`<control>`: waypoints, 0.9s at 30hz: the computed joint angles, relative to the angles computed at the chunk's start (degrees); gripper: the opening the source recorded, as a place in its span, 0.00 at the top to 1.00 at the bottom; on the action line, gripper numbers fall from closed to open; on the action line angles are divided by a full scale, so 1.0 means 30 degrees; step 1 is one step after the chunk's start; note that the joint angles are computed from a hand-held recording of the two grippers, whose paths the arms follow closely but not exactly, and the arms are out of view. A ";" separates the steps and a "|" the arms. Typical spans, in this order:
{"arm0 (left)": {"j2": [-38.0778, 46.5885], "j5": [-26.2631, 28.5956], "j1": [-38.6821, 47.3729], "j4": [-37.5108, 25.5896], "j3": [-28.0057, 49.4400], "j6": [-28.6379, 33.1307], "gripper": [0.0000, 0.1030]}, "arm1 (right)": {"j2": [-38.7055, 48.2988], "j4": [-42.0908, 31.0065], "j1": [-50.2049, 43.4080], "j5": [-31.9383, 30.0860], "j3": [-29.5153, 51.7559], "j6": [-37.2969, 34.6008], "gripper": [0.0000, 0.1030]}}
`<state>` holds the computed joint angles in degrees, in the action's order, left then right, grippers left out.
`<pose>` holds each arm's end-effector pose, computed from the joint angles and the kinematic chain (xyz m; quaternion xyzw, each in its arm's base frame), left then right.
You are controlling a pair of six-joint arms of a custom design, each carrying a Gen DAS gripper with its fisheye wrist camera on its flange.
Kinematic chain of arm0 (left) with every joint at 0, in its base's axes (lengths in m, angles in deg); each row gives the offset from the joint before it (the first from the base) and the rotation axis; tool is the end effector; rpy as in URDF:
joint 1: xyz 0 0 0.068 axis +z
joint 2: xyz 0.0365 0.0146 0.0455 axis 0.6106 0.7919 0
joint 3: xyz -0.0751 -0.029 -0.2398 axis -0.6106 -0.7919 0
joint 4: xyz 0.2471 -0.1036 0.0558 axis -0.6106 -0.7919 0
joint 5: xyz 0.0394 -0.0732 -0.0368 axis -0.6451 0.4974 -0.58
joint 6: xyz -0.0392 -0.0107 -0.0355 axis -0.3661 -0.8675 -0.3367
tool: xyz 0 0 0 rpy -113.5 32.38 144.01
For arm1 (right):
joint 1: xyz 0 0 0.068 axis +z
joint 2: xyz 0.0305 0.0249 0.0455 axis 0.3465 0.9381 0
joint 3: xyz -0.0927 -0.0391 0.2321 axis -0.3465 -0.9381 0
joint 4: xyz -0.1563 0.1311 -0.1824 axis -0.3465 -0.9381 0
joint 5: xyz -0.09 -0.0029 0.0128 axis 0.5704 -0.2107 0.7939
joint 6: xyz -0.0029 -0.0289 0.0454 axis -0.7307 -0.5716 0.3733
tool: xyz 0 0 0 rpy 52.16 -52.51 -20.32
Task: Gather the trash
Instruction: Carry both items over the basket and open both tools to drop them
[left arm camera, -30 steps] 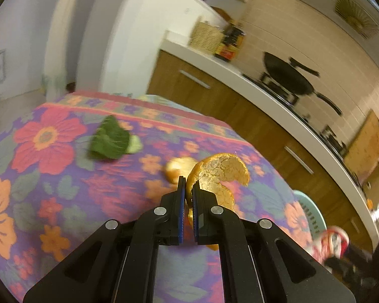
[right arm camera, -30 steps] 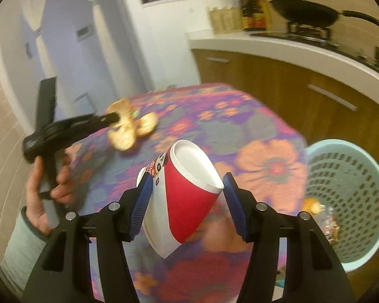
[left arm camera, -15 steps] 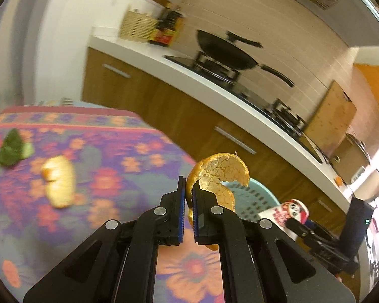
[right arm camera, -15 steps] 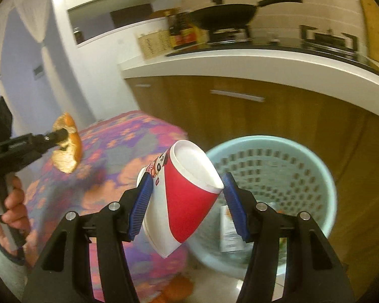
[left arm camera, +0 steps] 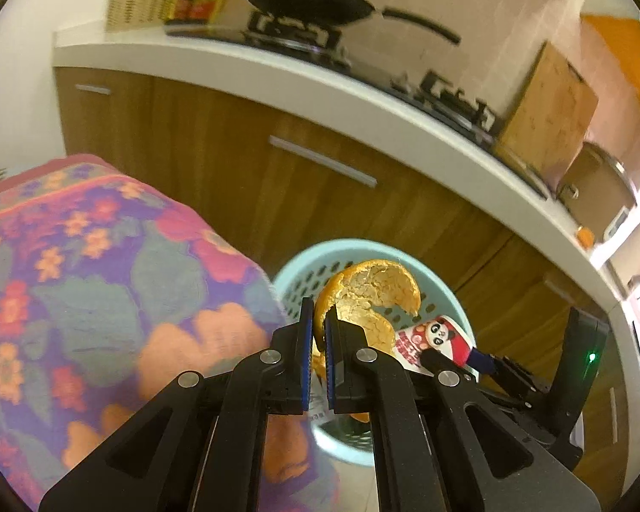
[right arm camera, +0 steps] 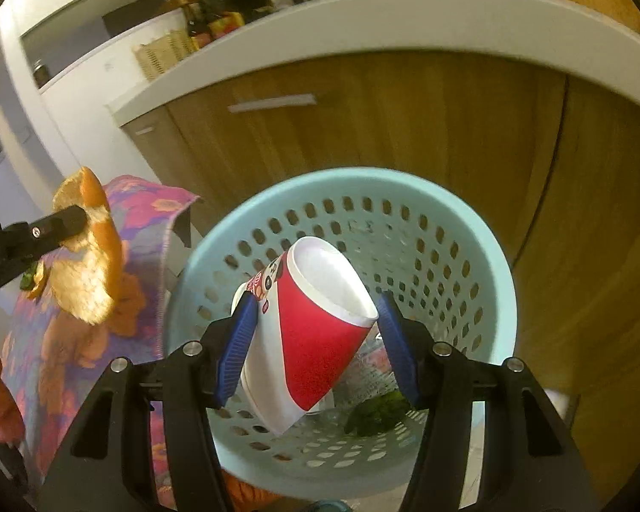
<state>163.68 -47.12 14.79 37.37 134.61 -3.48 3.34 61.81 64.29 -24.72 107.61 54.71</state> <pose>0.2910 -0.1349 0.2004 0.1867 0.8987 -0.2381 0.3174 0.1914 0.1622 0.1259 0.1630 0.9056 0.0981 0.3790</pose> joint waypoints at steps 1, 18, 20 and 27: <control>0.0757 -0.0329 -0.0476 0.0036 0.0458 -0.0106 0.97 | 0.0102 0.0214 -0.0237 -0.0161 -0.0093 -0.0057 0.47; 0.4687 -0.1470 -0.2299 0.0117 0.2816 -0.0098 0.74 | 0.0193 0.0418 -0.1583 -0.0847 -0.1095 -0.0089 0.45; 0.4129 -0.1547 -0.2275 0.0456 0.2335 0.0071 0.66 | 0.0075 0.0367 -0.1599 -0.0825 -0.1055 -0.0150 0.45; 0.2445 -0.1254 -0.2022 0.0472 0.1242 0.0588 0.63 | -0.1328 -0.1199 -0.0596 0.0193 -0.0766 0.0461 0.45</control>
